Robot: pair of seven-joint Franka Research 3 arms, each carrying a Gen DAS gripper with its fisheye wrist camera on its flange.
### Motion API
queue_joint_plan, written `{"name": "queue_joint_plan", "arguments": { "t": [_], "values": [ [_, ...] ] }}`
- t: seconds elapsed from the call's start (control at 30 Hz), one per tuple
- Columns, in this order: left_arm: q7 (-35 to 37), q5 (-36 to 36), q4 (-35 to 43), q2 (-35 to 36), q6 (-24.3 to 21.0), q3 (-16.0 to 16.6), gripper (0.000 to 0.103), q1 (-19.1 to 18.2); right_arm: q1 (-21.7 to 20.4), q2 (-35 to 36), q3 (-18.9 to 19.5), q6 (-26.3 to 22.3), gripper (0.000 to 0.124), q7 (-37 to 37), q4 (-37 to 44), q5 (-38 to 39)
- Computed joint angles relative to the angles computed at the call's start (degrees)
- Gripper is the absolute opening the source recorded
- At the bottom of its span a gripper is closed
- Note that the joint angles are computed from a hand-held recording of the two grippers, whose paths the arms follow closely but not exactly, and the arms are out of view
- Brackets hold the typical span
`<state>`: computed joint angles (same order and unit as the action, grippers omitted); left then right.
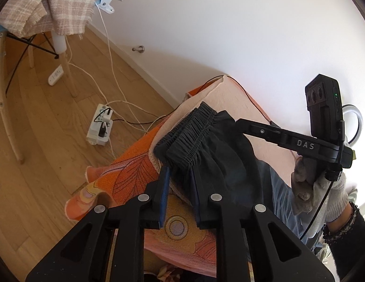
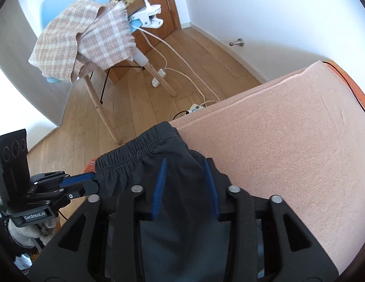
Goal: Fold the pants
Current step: 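Lower the sweatpants back onto the bed and open both grippers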
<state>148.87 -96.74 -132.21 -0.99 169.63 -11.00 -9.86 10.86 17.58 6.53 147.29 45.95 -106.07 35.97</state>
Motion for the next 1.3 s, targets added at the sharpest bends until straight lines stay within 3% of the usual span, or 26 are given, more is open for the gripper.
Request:
{"name": "queue_joint_plan", "arguments": {
  "t": [0.1, 0.27, 0.37, 0.47, 0.63, 0.73, 0.83, 0.97, 1.1, 1.2, 1.3],
  "values": [
    [0.44, 1.53, -0.75, -2.02, 1.57, -0.15, 0.016, -0.15, -1.9, -4.9, 0.35, 1.84, 0.045, -1.93, -4.44, 6.43],
    [1.87, 4.45, -0.82, -5.81, -0.09, 0.3, 0.016, -0.46, -1.81, -16.41, -2.26, 5.62, 0.051, -2.5, -15.15, 11.78],
    [-0.91, 11.81, -0.1, -7.52, -4.52, 1.08, 0.016, -0.8, -0.87, -24.87, -4.33, 9.62, 0.055, -2.48, -23.19, 13.83],
    [-6.49, 21.79, 1.36, -8.16, -8.66, 1.75, 0.016, -1.92, -0.77, -31.97, -5.87, 13.7, 0.055, 2.44, -29.96, 10.76],
    [-8.2, 27.4, 5.48, -8.11, -15.45, 2.66, 0.016, -4.46, -4.0, -42.19, -6.61, 18.25, 0.056, 12.01, -39.97, 2.71],
    [-9.23, 29.68, 9.0, -7.13, -18.11, 2.1, 0.021, -5.89, -5.33, -48.62, -8.84, 17.91, 0.056, 16.04, -45.11, 0.52],
    [-10.36, 32.79, 12.74, -5.95, -21.33, 0.81, 0.029, -7.32, -8.95, -55.22, -10.47, 16.94, 0.06, 19.61, -49.93, -3.01],
    [-11.76, 36.44, 17.9, -3.27, -23.58, -1.6, 0.029, -9.45, -16.74, -62.88, -11.76, 14.18, 0.06, 23.8, -54.97, -9.04],
    [-13.79, 39.54, 23.71, 1.02, -27.07, -4.13, 0.03, -10.98, -23.19, -69.24, -15.68, 12.13, 0.062, 24.19, -58.75, -12.62],
    [-14.5, 42.49, 27.51, 4.58, -26.88, -6.76, 0.048, -12.3, -28.02, -72.45, -19.2, 9.91, 0.063, 22.87, -60.88, -14.11],
    [-15.74, 45.86, 32.05, 9.06, -27.82, -9.4, 0.049, -13.62, -33.92, -73.33, -21.23, 8.45, 0.063, 22.02, -62.21, -15.36]
  ]
}}
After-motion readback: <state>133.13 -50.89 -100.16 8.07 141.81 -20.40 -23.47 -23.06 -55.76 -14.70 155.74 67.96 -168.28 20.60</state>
